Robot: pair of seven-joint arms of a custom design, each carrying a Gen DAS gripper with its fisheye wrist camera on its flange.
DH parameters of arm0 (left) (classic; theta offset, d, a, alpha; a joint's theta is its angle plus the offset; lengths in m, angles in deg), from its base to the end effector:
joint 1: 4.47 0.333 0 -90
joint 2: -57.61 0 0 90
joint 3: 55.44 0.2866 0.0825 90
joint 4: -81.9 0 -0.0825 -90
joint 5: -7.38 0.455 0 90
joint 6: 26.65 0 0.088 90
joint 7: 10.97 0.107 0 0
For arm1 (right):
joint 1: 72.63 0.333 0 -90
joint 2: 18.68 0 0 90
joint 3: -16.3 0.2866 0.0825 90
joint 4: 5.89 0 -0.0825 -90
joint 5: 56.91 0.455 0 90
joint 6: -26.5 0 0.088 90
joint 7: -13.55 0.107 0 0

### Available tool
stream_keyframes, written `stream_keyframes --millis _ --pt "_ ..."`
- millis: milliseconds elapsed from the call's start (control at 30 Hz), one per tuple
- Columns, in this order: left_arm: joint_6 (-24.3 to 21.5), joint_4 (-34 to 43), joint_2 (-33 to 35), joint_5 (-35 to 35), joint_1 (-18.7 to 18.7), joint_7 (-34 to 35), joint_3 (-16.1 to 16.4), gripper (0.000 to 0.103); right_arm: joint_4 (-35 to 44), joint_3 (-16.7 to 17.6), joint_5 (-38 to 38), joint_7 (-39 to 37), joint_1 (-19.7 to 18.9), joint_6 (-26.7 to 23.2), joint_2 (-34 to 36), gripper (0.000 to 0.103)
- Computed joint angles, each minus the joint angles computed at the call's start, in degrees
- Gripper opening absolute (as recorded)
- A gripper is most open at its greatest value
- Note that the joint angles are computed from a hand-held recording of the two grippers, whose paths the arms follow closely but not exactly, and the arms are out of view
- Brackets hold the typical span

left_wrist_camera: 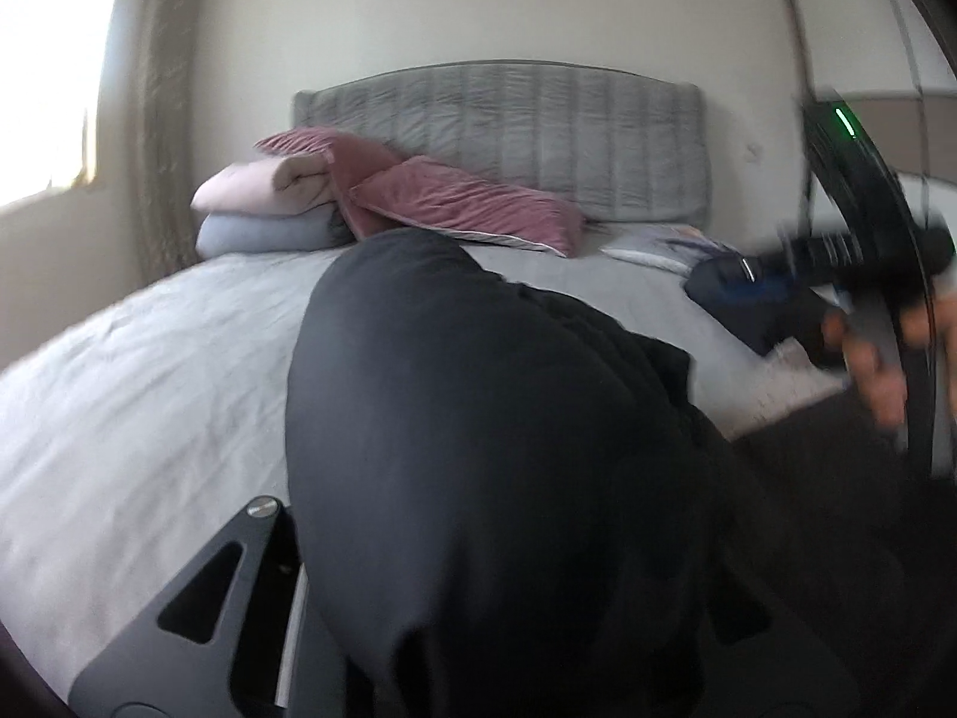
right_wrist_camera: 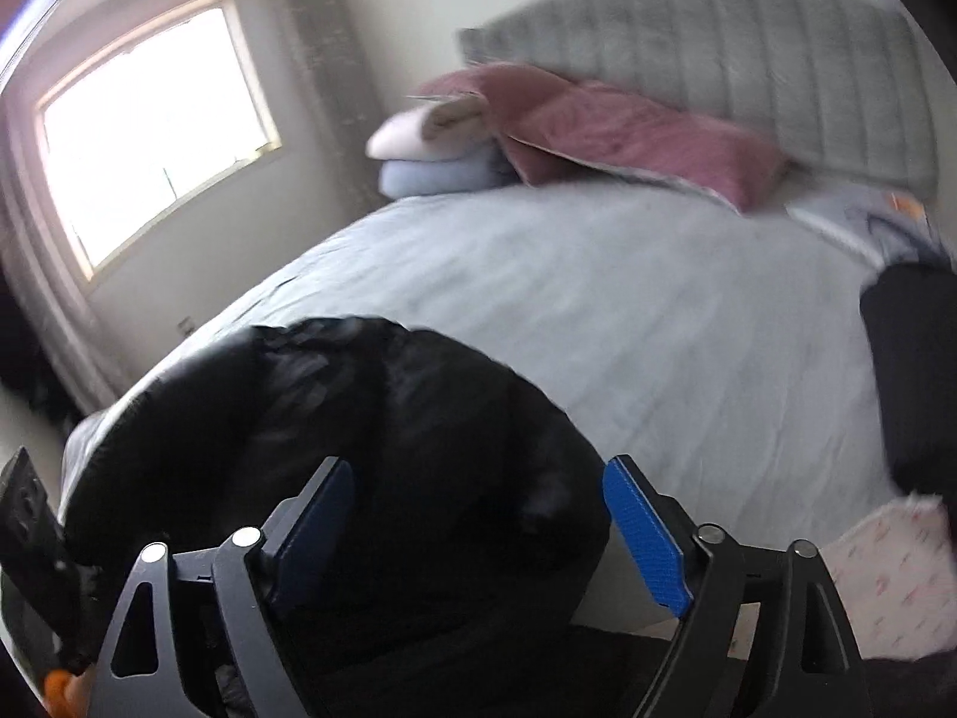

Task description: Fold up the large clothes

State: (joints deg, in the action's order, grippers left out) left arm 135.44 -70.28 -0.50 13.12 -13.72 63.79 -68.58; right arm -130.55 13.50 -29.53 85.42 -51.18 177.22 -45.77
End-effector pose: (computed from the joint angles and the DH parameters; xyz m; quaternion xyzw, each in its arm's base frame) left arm 0.3619 -0.1728 0.6343 -0.5166 0.6469 -0.4198 0.3721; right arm 0.5195 0.1591 0.6505 -0.7147 0.5095 -0.1576 0.4526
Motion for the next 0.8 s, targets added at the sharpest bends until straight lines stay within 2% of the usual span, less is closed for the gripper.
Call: stream_keyframes --millis 267,467,600,733,800 --pt "-4.1 -3.0 -7.0 -2.0 -11.2 12.9 4.9 0.019 5.8 -2.3 6.7 2.2 1.0 -14.0 -1.5 0.089" --pt "-6.6 -5.1 -10.3 -5.5 -16.4 18.0 4.4 0.020 8.9 -4.9 16.5 2.2 1.4 -24.6 -0.4 0.089" --pt "-8.2 -6.4 -12.3 -7.1 -19.4 20.4 3.9 0.021 9.7 -5.1 21.0 4.6 -0.4 -30.1 -0.2 0.089" --pt "-11.8 -7.5 -14.8 -7.7 -20.7 21.8 2.9 0.022 10.9 -2.4 15.4 9.3 -3.5 -34.2 0.3 0.089" --pt "-14.3 -7.4 -15.5 -7.8 -20.4 21.7 2.2 0.024 10.3 -1.8 12.7 10.6 -4.6 -36.0 0.0 0.086"
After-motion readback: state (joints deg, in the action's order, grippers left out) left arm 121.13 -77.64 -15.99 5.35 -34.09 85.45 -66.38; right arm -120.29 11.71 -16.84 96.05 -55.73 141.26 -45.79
